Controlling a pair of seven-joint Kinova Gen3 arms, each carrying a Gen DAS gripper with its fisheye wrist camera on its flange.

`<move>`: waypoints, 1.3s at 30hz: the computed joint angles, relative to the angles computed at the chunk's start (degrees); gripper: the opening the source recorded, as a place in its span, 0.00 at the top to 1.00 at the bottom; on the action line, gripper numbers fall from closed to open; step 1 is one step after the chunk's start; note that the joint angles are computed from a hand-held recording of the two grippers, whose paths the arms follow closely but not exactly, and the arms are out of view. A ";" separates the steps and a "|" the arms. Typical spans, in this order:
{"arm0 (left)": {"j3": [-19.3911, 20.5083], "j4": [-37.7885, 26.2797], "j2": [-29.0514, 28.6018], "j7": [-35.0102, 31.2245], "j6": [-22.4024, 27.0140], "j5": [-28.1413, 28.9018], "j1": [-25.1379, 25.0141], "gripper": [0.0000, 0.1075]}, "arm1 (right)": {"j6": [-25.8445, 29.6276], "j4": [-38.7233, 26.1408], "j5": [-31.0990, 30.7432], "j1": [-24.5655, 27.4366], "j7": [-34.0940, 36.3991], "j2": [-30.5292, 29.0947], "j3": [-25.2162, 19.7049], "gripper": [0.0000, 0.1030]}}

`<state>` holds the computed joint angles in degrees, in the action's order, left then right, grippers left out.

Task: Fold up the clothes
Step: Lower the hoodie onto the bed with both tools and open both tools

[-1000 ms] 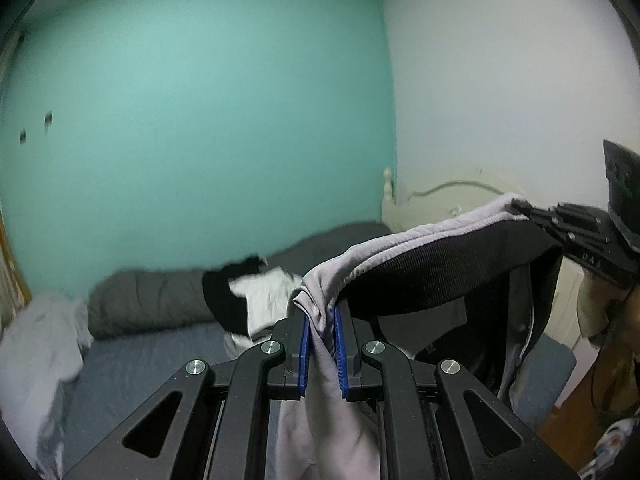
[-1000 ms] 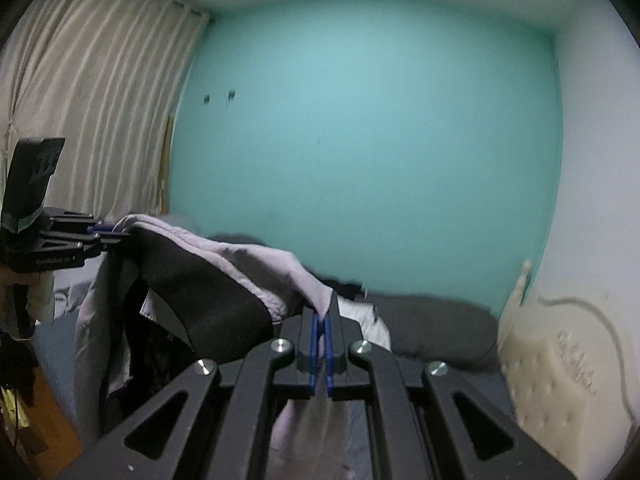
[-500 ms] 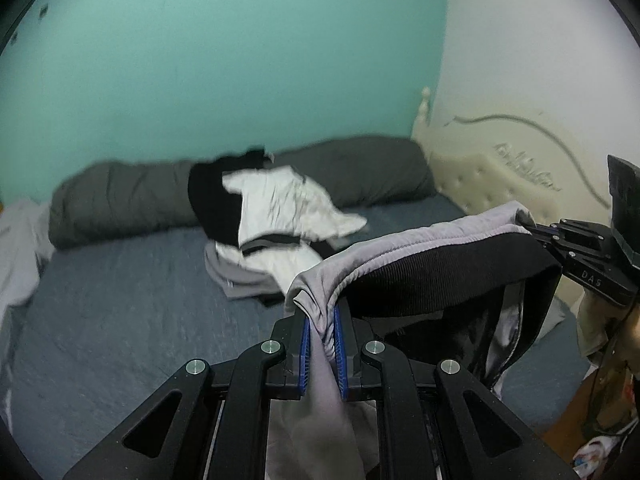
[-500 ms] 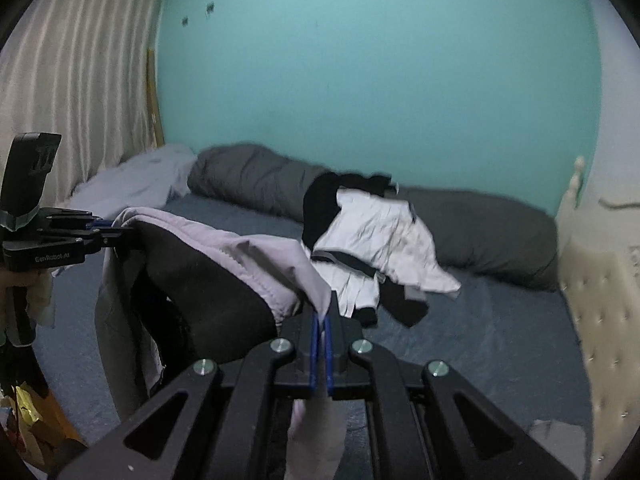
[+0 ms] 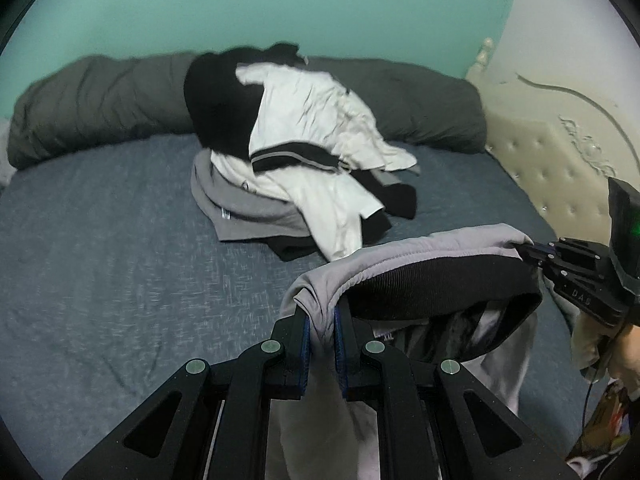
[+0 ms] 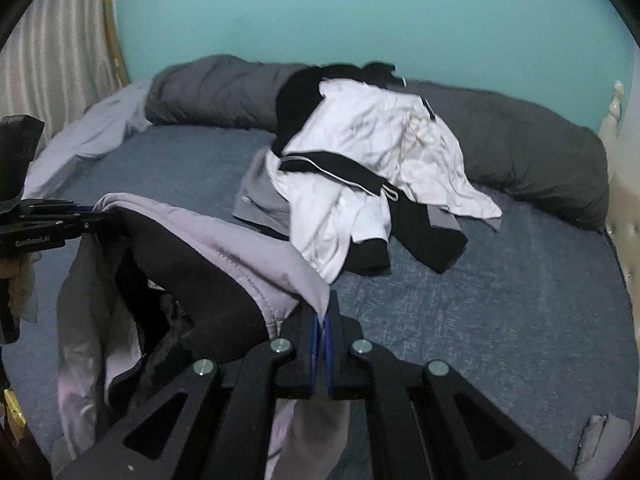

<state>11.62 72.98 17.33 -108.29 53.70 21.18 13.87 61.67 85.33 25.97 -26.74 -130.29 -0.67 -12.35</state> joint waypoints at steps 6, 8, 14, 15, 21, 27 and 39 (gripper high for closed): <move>0.05 -7.34 9.95 3.17 -0.13 -2.50 2.55 0.90 | -5.93 1.64 -1.00 2.67 2.14 5.05 3.71 0.98; 0.14 -9.51 12.28 4.05 0.40 -2.94 2.99 0.90 | -7.09 1.08 -1.63 3.52 3.73 7.13 4.98 0.98; -0.42 -18.95 21.41 7.41 2.79 -4.97 4.79 0.90 | -8.95 -1.67 -2.06 4.34 6.74 14.24 8.32 0.98; -0.59 -20.45 22.83 8.03 3.25 -5.34 5.10 0.90 | -9.04 -2.03 -2.08 4.24 6.91 15.39 8.84 0.98; -1.66 -26.44 29.84 9.96 5.13 -8.05 6.85 0.90 | -11.15 -1.82 -3.30 4.21 9.14 20.97 10.83 0.98; -2.18 -31.71 34.19 10.94 6.27 -9.70 7.97 0.90 | -12.80 -3.23 -3.23 4.09 10.17 24.34 13.00 0.98; 0.36 -35.21 36.65 10.60 7.34 -6.03 5.23 0.84 | -23.19 3.54 -8.70 9.09 14.38 20.68 12.29 0.90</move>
<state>11.99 37.77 53.99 -97.68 61.04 15.15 19.10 38.48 88.87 17.28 -17.65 -115.91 20.01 -0.06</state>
